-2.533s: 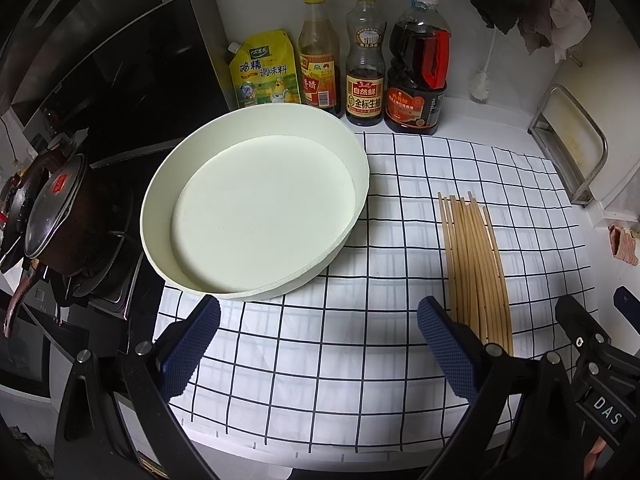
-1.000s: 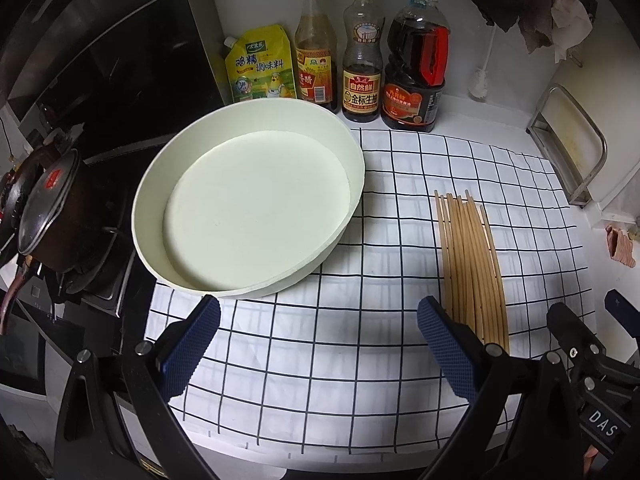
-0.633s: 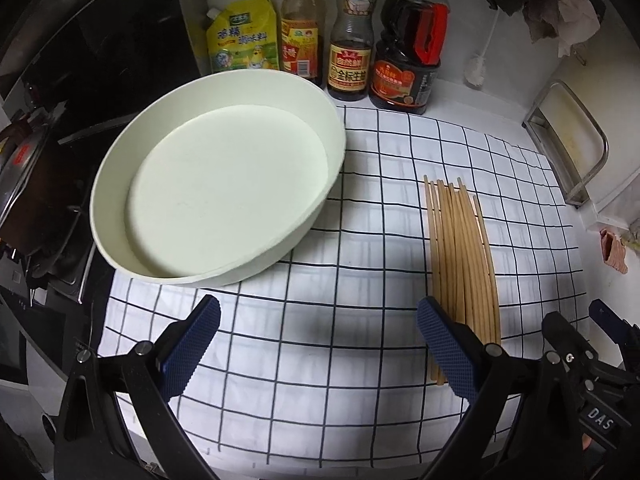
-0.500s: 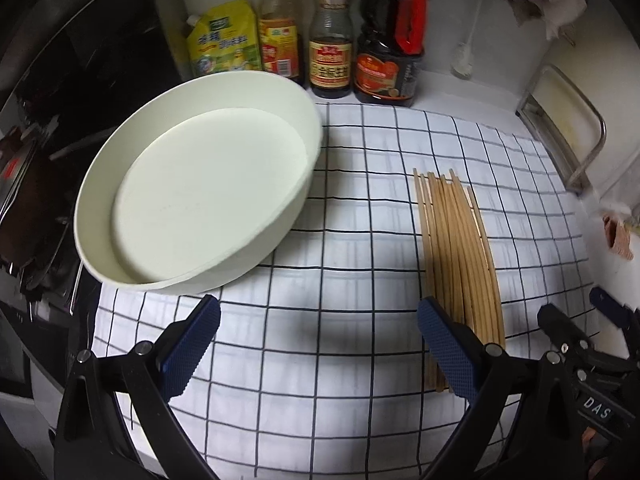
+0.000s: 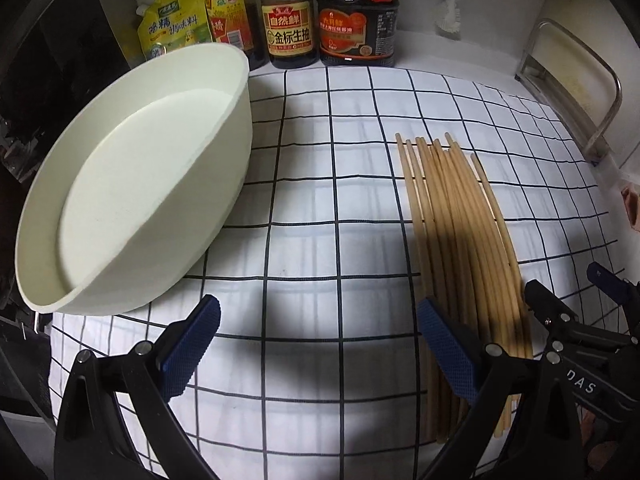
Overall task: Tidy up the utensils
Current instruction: 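Lower both tools to the chopsticks and pinch one chopstick each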
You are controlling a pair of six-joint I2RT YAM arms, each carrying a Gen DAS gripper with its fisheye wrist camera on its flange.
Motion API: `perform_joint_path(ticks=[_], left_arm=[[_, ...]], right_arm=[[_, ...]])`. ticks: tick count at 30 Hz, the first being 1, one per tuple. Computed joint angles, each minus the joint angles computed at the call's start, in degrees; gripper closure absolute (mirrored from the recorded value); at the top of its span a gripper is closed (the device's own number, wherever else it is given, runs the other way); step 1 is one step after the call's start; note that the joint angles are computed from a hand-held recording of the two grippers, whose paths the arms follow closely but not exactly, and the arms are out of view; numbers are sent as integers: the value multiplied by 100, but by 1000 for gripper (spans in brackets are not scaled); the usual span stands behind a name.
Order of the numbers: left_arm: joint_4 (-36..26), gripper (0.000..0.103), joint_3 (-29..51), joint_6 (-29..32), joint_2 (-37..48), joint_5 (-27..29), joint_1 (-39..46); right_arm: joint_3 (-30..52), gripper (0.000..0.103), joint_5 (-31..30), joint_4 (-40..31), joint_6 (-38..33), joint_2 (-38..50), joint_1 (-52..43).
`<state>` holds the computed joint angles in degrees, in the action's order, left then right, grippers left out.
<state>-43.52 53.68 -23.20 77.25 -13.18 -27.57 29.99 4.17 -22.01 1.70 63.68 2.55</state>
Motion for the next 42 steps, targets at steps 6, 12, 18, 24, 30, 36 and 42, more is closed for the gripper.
perform_joint_path(ticks=[6, 12, 18, 24, 30, 36, 42], left_arm=[[169, 6, -32, -54, 173, 93, -8], [253, 6, 30, -83, 352, 116, -19], [256, 6, 57, -113, 448, 68, -91], [244, 6, 67, -110, 441, -11, -120], [295, 6, 5, -174, 399, 53, -75], [330, 6, -25, -225, 380, 47, -81], [316, 6, -48, -261, 399, 37, -110]], right_arm=[[-35, 9, 134, 179, -85, 188, 111], [-121, 9, 245, 329, -137, 220, 214], [-170, 9, 128, 400, -289, 168, 33], [-253, 9, -82, 498, -451, 110, -185], [-212, 9, -101, 514, -581, 155, -233], [-213, 9, -149, 528, -617, 165, -280], [-242, 9, -233, 590, -655, 167, -409]])
